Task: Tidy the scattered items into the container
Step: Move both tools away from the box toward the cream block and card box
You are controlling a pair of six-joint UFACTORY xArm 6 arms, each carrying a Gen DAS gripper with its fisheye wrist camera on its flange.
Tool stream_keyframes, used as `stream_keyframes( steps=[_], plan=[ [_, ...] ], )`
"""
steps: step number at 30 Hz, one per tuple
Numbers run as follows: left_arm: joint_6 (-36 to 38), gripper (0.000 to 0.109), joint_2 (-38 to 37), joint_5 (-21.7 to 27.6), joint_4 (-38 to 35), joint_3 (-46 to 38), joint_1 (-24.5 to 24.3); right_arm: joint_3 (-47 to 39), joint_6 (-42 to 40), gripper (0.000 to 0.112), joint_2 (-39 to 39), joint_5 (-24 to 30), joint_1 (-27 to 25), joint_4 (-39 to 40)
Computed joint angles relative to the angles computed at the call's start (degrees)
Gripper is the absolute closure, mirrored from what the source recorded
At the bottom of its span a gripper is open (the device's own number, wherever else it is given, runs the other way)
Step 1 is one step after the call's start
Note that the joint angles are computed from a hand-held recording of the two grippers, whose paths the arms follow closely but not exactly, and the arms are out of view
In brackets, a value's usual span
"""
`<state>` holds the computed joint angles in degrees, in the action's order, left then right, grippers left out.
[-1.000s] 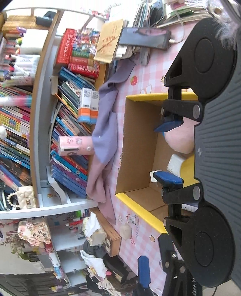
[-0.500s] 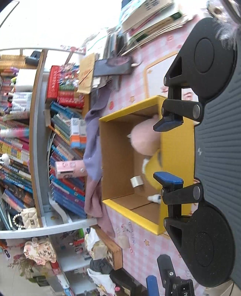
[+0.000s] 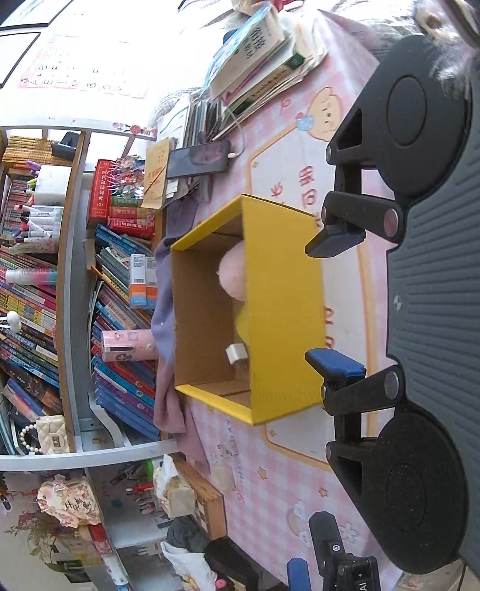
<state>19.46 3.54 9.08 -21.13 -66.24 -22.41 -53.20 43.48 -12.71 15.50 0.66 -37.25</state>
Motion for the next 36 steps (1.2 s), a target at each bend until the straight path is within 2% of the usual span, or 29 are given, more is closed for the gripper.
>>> stream_keyframes(
  steps=[6, 14, 26, 36],
  plan=[
    [3.5, 0.024, -3.9, 1.4, -2.5, 4.5, 1.2, 3.1, 3.5, 0.058, -3.4, 3.6, 4.1, -1.9],
    [6.5, 0.018, -8.1, 2.6, -4.2, 9.2, 3.2, 3.6, 2.3, 0.055, -3.9, 6.4, 9.1, 1.1],
    [3.3, 0.018, -11.4, 2.7, -1.0, 13.0, 6.9, 0.7, -3.1, 0.052, -0.4, 5.0, 14.1, 4.6],
    [1.3, 0.018, -11.6, 1.9, 1.9, 13.2, 8.8, -3.2, -7.4, 0.049, 3.8, 2.5, 15.8, 7.2]
  ],
)
